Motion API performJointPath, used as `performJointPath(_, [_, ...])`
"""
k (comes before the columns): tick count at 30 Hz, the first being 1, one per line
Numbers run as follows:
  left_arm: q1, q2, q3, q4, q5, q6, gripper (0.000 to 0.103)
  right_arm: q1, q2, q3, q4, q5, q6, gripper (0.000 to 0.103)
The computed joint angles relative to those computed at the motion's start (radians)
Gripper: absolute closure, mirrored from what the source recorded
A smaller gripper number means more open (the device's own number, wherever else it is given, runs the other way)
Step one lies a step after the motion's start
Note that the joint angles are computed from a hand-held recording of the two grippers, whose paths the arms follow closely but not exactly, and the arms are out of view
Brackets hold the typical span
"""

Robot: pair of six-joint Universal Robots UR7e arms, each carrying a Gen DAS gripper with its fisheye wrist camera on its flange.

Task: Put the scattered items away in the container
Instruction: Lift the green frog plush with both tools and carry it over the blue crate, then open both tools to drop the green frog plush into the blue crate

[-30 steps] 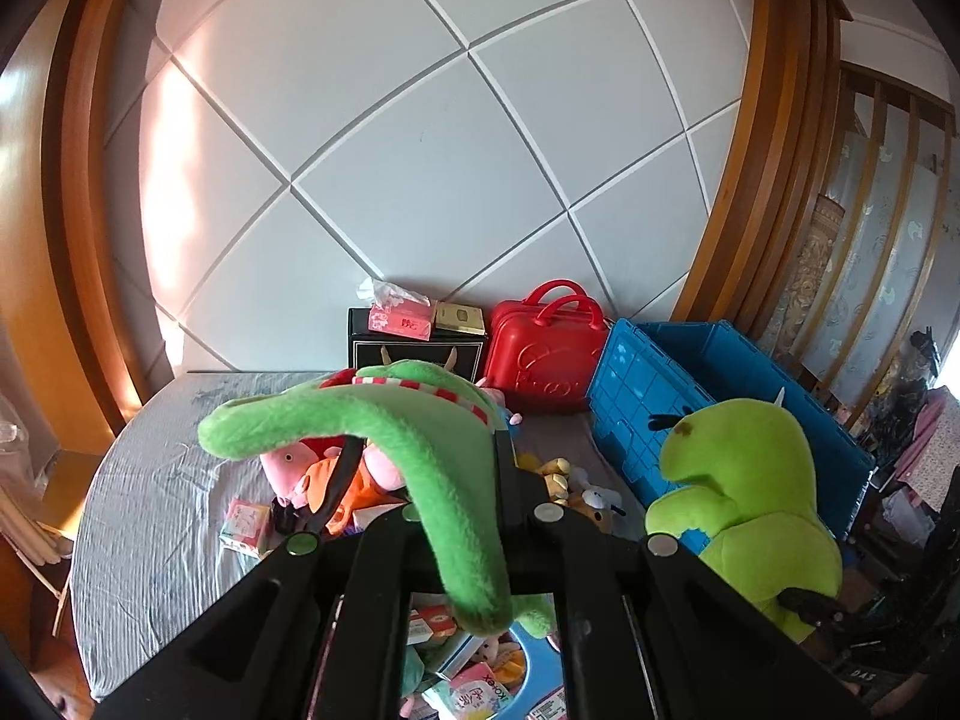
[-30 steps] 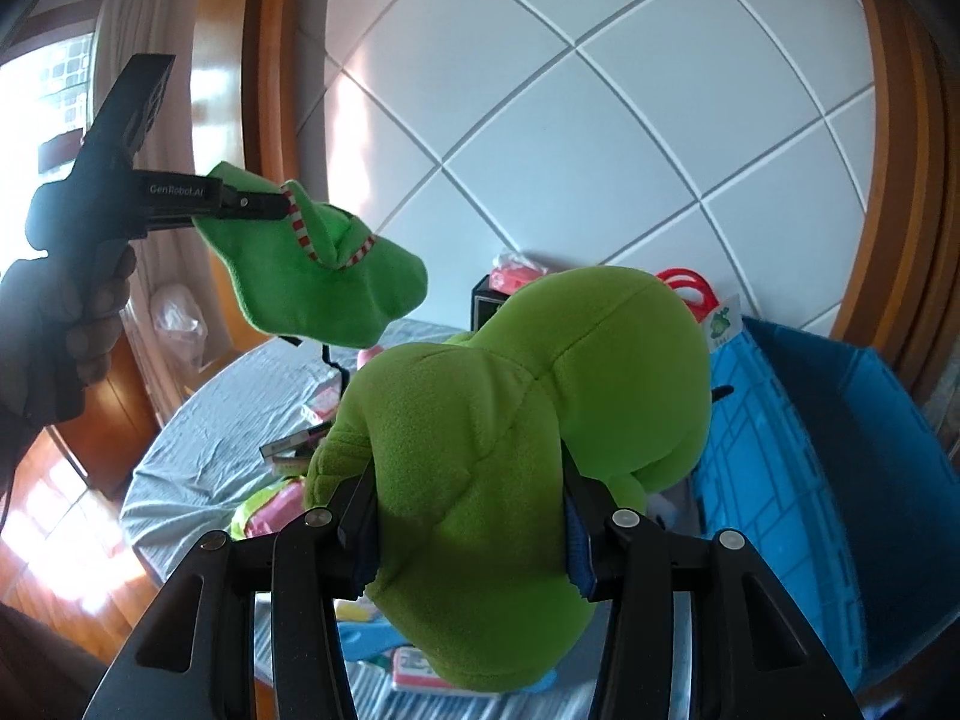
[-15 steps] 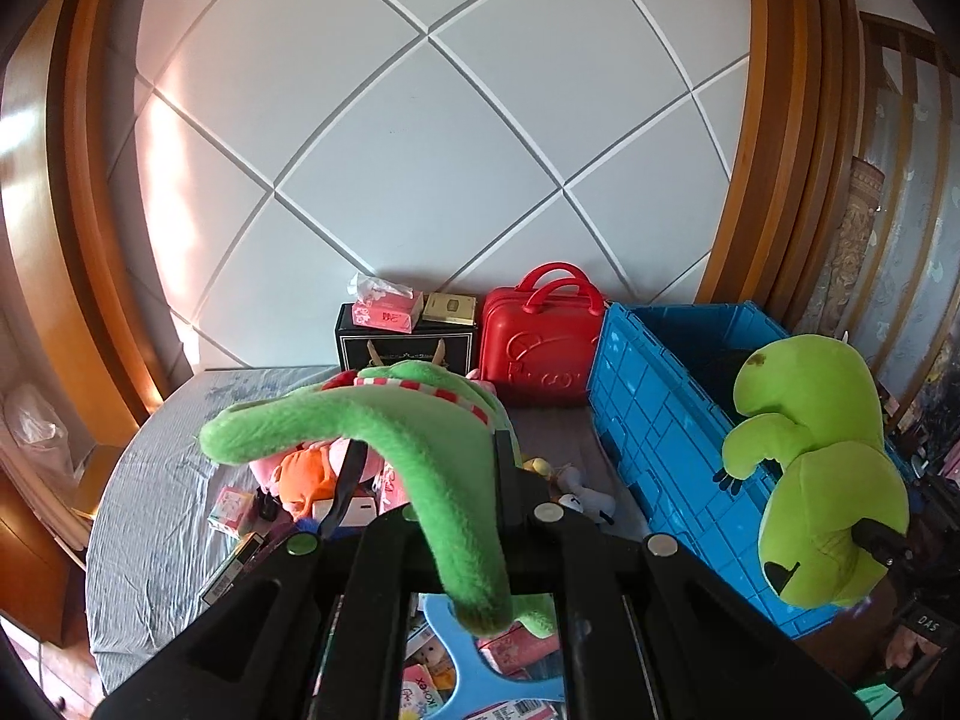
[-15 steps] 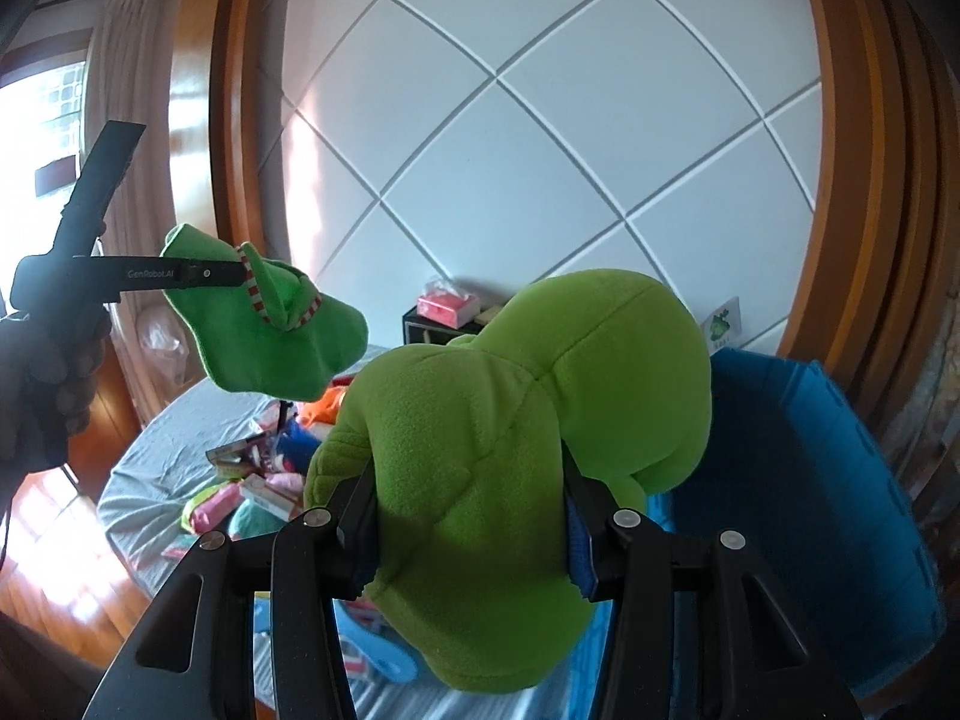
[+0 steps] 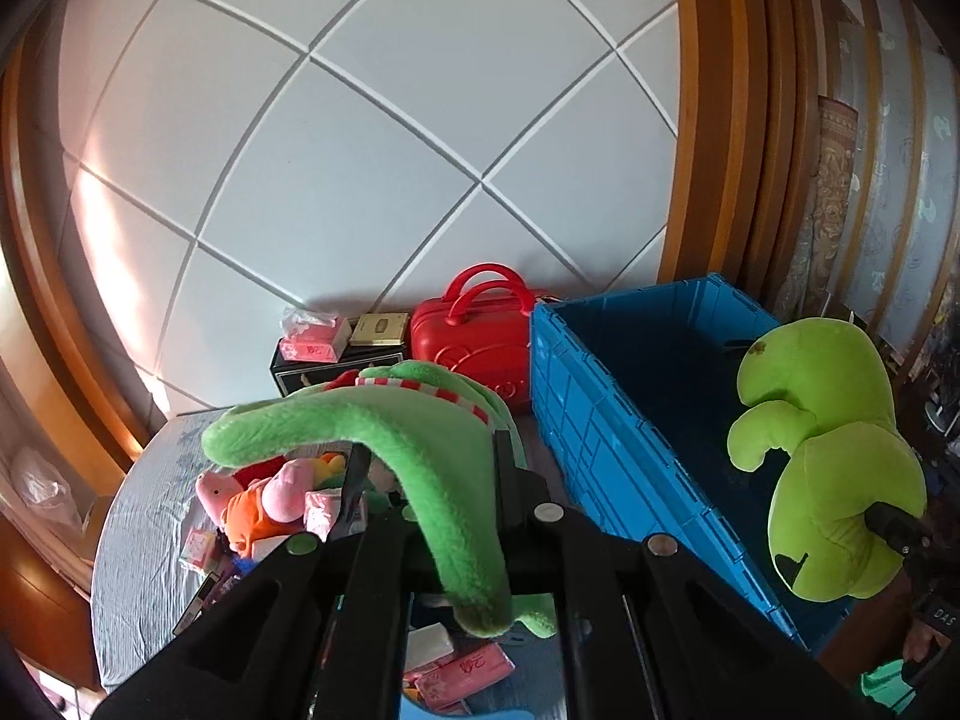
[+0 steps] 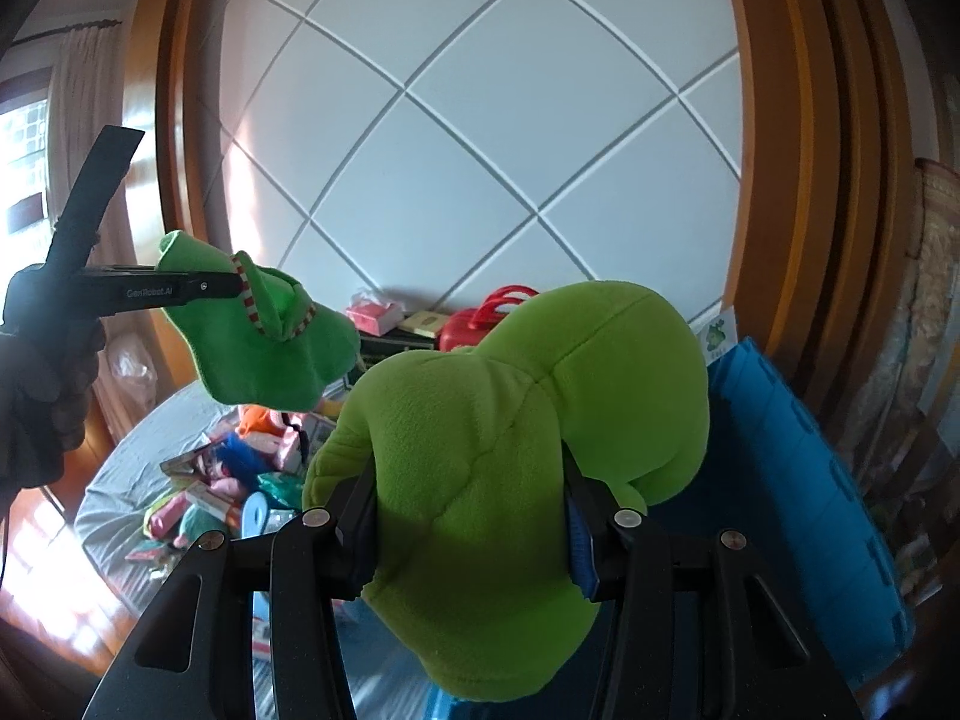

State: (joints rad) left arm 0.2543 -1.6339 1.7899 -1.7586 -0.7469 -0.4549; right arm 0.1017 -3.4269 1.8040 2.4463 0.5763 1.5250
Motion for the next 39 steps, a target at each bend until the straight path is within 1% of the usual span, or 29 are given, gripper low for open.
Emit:
performJointPath(5, [-0.011,0.097,-0.018,-0.111,-0.039,0.082,0.098,0.012,0.053,0.018,-0.150,0.016,0.112,0.055])
performJointPath(10, [-0.001,0.210,-0.061,-0.216,-0.109,0.167,0.098,0.019,0.101,0.031,-0.288,0.047,0.207,0.055])
performJointPath(16, [0.002,0.335,-0.124,-0.304,-0.167,0.243,0.098,0.016,0.146,0.038,-0.401,0.075,0.296,0.054])
performJointPath(21, [0.006,0.424,-0.172,-0.364,-0.207,0.293,0.098,0.014,0.172,0.039,-0.466,0.099,0.348,0.054])
performJointPath(25, [0.008,0.484,-0.199,-0.400,-0.241,0.311,0.098,0.019,0.187,0.045,-0.511,0.127,0.393,0.054])
performJointPath(28, [0.007,0.520,-0.207,-0.420,-0.252,0.322,0.098,0.021,0.197,0.052,-0.535,0.149,0.413,0.054])
performJointPath(34, [0.010,0.560,-0.206,-0.447,-0.283,0.315,0.098,0.025,0.202,0.060,-0.562,0.184,0.431,0.053])
performJointPath(39, [0.010,0.578,-0.207,-0.460,-0.289,0.320,0.098,0.021,0.209,0.062,-0.572,0.193,0.432,0.053])
